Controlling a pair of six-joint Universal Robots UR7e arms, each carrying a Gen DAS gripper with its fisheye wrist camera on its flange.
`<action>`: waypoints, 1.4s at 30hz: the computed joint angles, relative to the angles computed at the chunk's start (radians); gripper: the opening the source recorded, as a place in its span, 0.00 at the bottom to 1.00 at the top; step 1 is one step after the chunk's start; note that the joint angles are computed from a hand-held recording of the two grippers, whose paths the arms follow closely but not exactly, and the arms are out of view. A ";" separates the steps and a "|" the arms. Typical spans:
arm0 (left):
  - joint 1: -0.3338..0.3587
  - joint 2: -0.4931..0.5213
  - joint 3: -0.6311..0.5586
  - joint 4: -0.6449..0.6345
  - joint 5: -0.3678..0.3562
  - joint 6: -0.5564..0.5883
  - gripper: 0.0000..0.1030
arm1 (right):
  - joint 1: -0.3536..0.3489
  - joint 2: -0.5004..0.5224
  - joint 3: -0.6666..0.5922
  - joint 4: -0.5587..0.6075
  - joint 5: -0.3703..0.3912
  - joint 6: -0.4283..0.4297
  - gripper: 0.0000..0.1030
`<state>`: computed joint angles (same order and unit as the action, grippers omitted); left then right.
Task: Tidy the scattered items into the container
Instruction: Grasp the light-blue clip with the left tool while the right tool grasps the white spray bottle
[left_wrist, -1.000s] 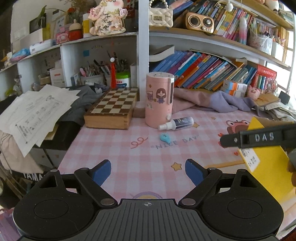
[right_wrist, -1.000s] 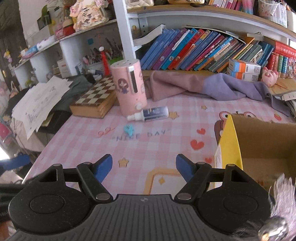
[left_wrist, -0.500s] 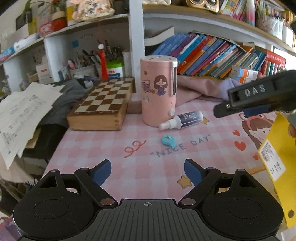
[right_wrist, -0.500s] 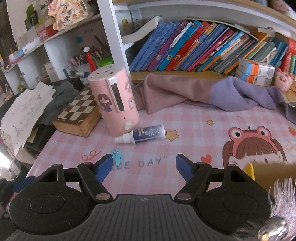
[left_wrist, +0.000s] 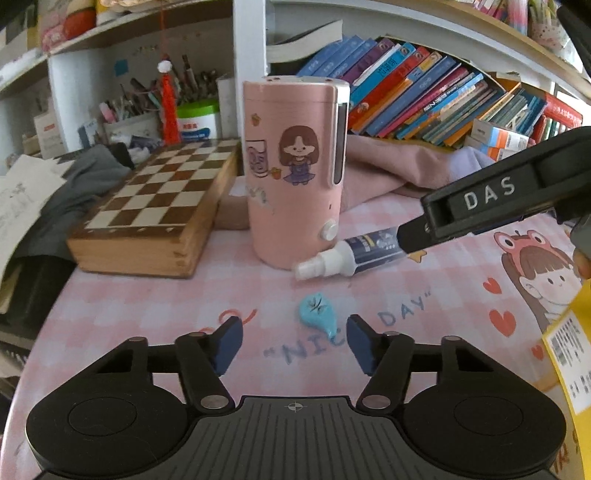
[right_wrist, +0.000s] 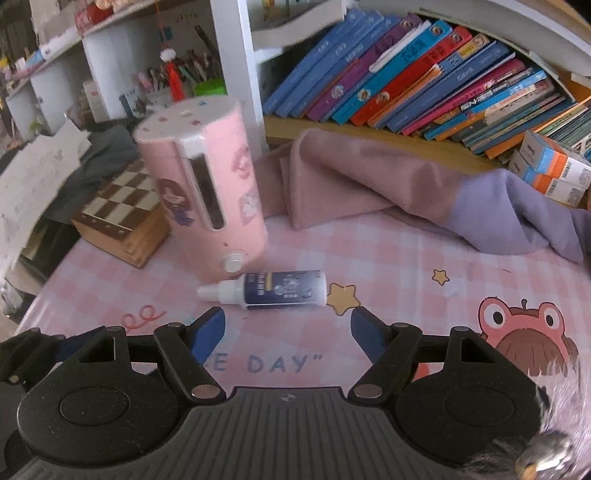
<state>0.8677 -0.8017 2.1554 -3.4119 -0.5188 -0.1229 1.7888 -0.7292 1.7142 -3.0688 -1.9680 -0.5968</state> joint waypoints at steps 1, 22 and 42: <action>0.007 0.010 -0.015 -0.008 -0.007 0.019 0.57 | -0.003 0.007 -0.013 0.010 -0.001 -0.004 0.72; 0.055 0.047 -0.077 0.058 -0.031 -0.001 0.23 | -0.024 0.115 -0.170 0.134 0.048 -0.191 0.77; -0.118 -0.199 0.245 0.151 -0.022 -0.402 0.24 | -0.021 0.086 -0.171 0.437 0.015 -0.230 0.52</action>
